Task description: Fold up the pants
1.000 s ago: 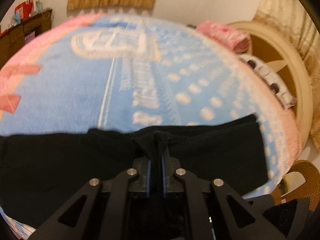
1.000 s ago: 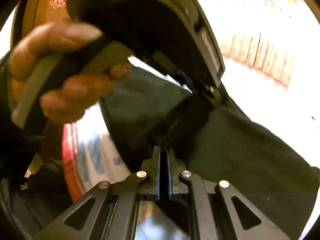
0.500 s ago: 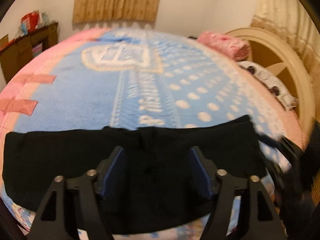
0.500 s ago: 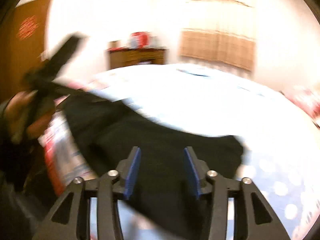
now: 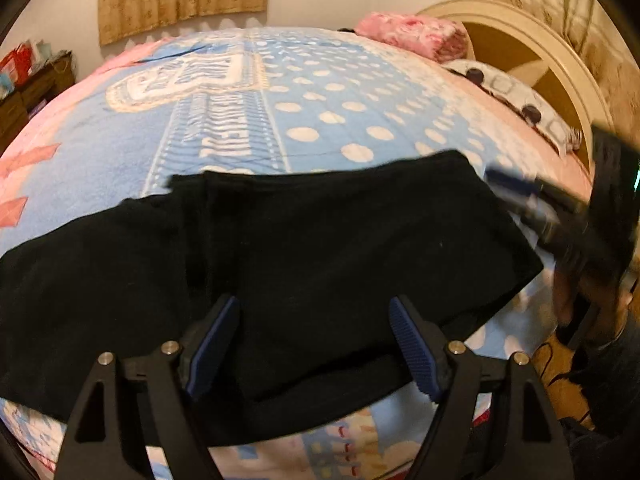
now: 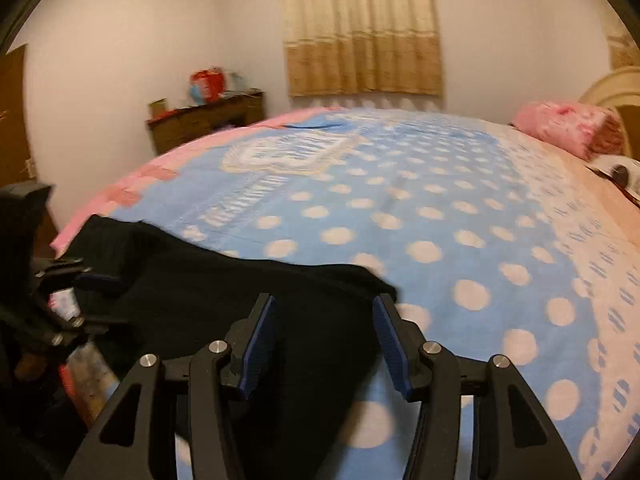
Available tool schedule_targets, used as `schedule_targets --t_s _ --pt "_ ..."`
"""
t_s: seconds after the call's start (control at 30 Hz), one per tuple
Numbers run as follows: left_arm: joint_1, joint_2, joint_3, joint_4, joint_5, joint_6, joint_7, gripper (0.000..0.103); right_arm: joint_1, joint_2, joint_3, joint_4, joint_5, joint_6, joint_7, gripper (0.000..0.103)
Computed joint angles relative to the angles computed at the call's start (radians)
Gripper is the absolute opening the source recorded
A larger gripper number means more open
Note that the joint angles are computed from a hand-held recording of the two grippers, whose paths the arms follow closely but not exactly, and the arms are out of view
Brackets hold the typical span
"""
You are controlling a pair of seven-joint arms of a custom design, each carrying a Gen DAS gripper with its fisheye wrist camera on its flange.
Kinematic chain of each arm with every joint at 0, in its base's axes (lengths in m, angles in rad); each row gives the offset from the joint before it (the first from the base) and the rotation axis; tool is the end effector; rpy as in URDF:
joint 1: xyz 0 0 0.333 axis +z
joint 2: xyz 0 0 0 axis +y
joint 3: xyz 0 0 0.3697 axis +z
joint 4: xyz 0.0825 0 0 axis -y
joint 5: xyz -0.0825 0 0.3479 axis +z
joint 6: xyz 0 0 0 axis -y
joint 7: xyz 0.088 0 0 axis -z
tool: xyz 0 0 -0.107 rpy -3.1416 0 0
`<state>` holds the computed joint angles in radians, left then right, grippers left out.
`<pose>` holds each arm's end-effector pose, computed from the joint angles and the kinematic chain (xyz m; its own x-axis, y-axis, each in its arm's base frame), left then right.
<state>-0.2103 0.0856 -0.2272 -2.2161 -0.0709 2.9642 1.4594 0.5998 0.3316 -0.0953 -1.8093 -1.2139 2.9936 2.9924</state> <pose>0.5132 -0.2308 0.4942 -0.2933 -0.9457 0.1398 -0.7837 0.1541 -0.6017 0.5315 0.3793 0.4930 0.2712 -0.9605 -0.0620 -0.5649 -0.1067 -0.8182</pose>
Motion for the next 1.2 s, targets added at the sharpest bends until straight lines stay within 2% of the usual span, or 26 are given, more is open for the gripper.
schedule_targets --t_s 0.03,0.07,0.1,0.2,0.27,0.33,0.4,0.5,0.53,0.57,0.67,0.77,0.8,0.87,0.9,0.97,1.07,1.13,1.2 --pt "0.004 -0.014 0.002 -0.013 -0.007 0.012 -0.001 0.08 -0.013 0.007 0.033 -0.009 0.065 -0.032 -0.095 0.058" --pt "0.006 -0.035 0.023 -0.029 0.031 0.03 -0.038 0.08 -0.005 0.026 0.058 0.005 0.108 -0.115 -0.183 0.058" --pt "0.005 -0.049 0.047 -0.035 0.111 0.031 -0.107 0.08 0.017 0.025 0.047 0.01 0.108 -0.142 -0.201 0.058" --pt "0.065 -0.101 0.099 -0.058 0.377 0.004 -0.328 0.082 0.028 0.01 0.028 -0.001 0.081 -0.126 -0.141 0.059" --pt "0.139 -0.123 0.111 -0.048 0.58 -0.071 -0.492 0.083 0.061 -0.013 -0.001 0.0 -0.006 -0.165 -0.035 0.059" --pt "0.2 -0.133 0.128 -0.039 0.656 -0.13 -0.557 0.083 0.067 -0.035 0.017 -0.002 -0.06 -0.2 0.0 0.059" --pt "0.244 -0.125 0.147 -0.029 0.658 -0.164 -0.554 0.083 0.074 -0.041 0.035 0.014 -0.139 -0.211 0.045 0.059" --pt "0.291 -0.091 0.178 -0.02 0.546 -0.158 -0.459 0.083 0.053 -0.021 0.078 0.054 -0.193 -0.169 0.045 0.059" --pt "0.301 -0.08 0.183 -0.018 0.485 -0.153 -0.414 0.083 0.05 -0.008 0.093 0.073 -0.201 -0.151 0.029 0.059" --pt "0.311 -0.064 0.184 -0.017 0.354 -0.144 -0.303 0.083 0.046 0.005 0.104 0.088 -0.191 -0.138 0.004 0.059" --pt "0.328 -0.027 0.169 -0.005 0.133 -0.142 -0.123 0.083 0.049 0.058 0.126 0.143 -0.088 -0.106 -0.126 0.059" --pt "0.343 0.001 0.151 0.015 -0.031 -0.158 -0.007 0.082 0.058 0.106 0.147 0.194 0.027 -0.088 -0.264 0.059" --pt "0.339 -0.001 0.152 0.015 -0.03 -0.159 -0.001 0.081 0.057 0.132 0.164 0.221 0.07 -0.092 -0.345 0.059" --pt "0.344 -0.01 0.136 0.011 -0.109 -0.161 0.103 0.061 0.09 0.166 0.155 0.267 0.086 -0.122 -0.42 0.059" --pt "0.342 -0.014 0.135 0.011 -0.133 -0.17 0.129 0.057 0.099 0.184 0.158 0.289 0.109 -0.133 -0.464 0.059" --pt "0.342 -0.021 0.129 0.018 -0.215 -0.196 0.211 0.037 0.099 0.221 0.18 0.33 0.185 -0.148 -0.563 0.059" --pt "0.325 -0.033 0.138 0.013 -0.205 -0.199 0.229 0.025 0.107 0.266 0.199 0.385 0.287 -0.222 -0.693 0.059" --pt "0.317 -0.038 0.145 0.008 -0.175 -0.194 0.223 0.023 0.134 0.264 0.17 0.38 0.3 -0.252 -0.717 0.059" --pt "0.313 -0.032 0.147 0.012 -0.177 -0.189 0.227 0.023 0.167 0.238 0.121 0.341 0.286 -0.245 -0.694 0.059"
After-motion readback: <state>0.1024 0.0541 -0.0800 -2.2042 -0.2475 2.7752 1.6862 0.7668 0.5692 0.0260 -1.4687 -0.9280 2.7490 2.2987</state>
